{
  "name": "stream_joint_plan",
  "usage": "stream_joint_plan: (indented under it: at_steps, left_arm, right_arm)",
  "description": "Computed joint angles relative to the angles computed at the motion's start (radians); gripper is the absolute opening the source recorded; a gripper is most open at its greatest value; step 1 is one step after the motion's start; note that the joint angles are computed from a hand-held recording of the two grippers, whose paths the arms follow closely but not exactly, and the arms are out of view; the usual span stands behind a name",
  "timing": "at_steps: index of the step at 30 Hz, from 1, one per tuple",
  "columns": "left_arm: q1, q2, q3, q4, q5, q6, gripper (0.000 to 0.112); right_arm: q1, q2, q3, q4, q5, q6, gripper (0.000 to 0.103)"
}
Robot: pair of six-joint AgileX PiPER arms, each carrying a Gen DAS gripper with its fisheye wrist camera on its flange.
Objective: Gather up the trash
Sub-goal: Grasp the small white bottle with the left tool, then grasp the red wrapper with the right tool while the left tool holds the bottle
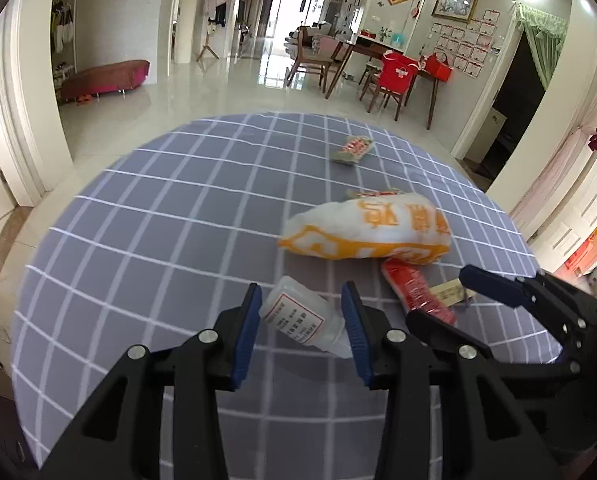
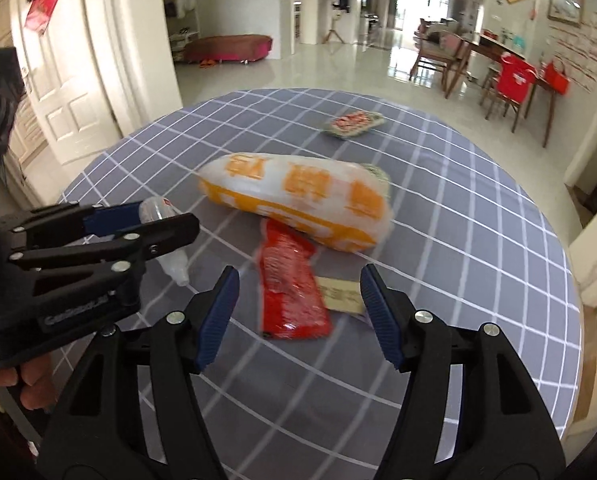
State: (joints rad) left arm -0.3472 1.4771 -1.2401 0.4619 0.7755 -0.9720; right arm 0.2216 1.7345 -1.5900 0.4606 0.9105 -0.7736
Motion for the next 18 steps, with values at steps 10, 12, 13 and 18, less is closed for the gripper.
stream_joint_plan:
  at_steps: [10, 12, 13, 18]
  left_arm:
    - [0.017, -0.078, 0.051, 0.009, 0.032, 0.015, 0.04]
    - [-0.006, -0.091, 0.045, 0.022, 0.049, 0.002, 0.04]
    - [-0.02, -0.097, 0.04, 0.028, 0.058, -0.005, 0.04]
    - [-0.162, -0.09, -0.036, 0.099, 0.137, -0.065, 0.04]
  right_arm:
    - [0.055, 0.054, -0.063, -0.031, 0.048, 0.066, 0.023]
    - [0.018, 0.021, -0.041, 0.034, 0.066, 0.032, 0.023]
    - [0.003, 0.0, -0.027, 0.052, 0.073, 0.021, 0.023]
    - [-0.117, -0.096, 0.012, 0.164, 0.144, -0.029, 0.023]
